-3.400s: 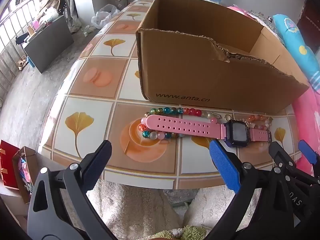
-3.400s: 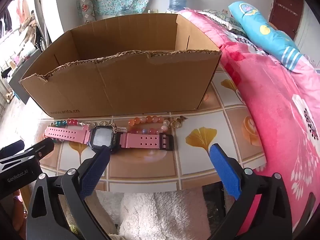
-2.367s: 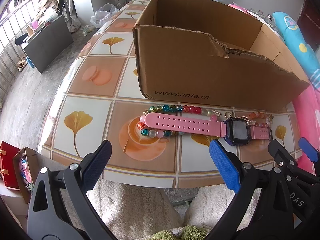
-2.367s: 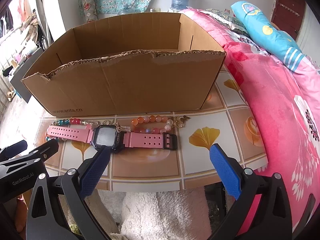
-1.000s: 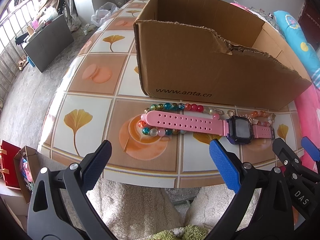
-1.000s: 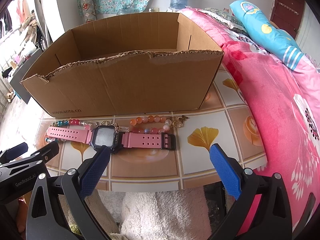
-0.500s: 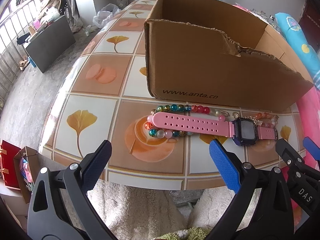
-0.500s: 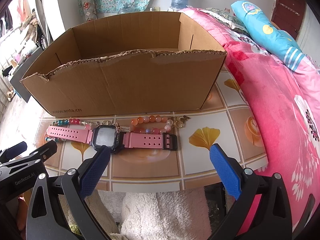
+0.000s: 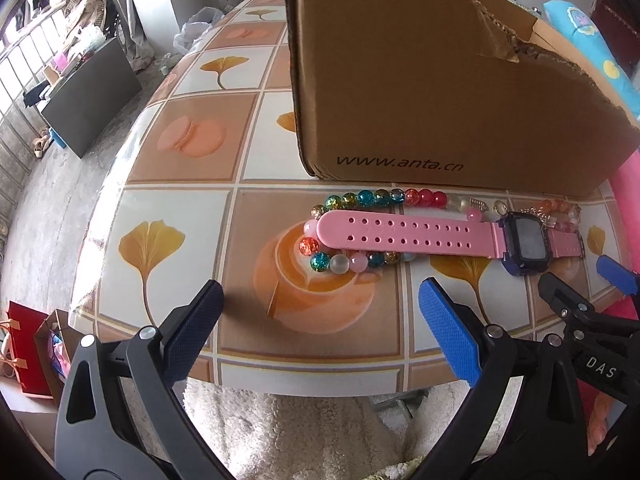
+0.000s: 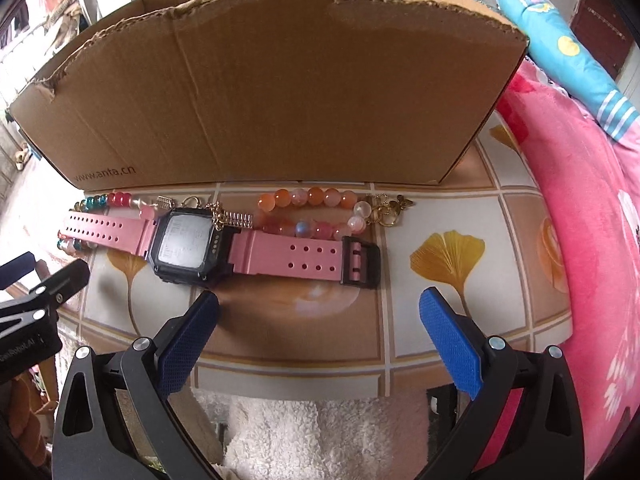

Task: Organize jewelry
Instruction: 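Move the right tool to the black watch face while the left tool approaches the pink strap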

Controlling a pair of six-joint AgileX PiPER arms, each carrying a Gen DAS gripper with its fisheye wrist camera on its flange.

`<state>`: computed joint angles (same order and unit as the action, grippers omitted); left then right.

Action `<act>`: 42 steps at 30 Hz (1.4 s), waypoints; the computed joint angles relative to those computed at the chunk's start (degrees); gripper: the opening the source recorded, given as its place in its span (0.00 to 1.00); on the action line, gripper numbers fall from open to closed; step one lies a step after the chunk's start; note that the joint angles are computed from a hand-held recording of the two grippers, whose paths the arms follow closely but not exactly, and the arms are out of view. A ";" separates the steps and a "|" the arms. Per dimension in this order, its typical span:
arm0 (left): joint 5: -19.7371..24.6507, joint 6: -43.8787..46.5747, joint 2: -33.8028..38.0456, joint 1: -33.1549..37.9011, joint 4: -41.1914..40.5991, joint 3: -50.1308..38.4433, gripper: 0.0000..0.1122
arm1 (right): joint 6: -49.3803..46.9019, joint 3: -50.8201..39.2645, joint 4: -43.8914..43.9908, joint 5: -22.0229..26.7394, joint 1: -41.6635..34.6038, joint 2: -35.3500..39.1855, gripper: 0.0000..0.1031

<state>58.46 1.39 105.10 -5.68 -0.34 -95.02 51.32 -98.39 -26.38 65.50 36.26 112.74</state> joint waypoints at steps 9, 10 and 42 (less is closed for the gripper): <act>-2.66 4.87 1.39 0.19 -1.57 -0.41 0.84 | -3.46 4.61 1.90 -6.27 -2.16 -2.36 0.95; -2.70 5.18 1.59 0.19 -1.65 -0.73 0.84 | -2.60 6.31 1.01 -7.59 -1.93 -3.20 0.95; -7.80 28.68 -0.07 -1.44 -23.76 0.40 0.47 | -42.55 6.50 32.34 -21.49 -12.23 -7.25 0.30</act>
<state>50.66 30.06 105.04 -7.12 -24.10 -94.62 8.77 -91.88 5.96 44.00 24.02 105.49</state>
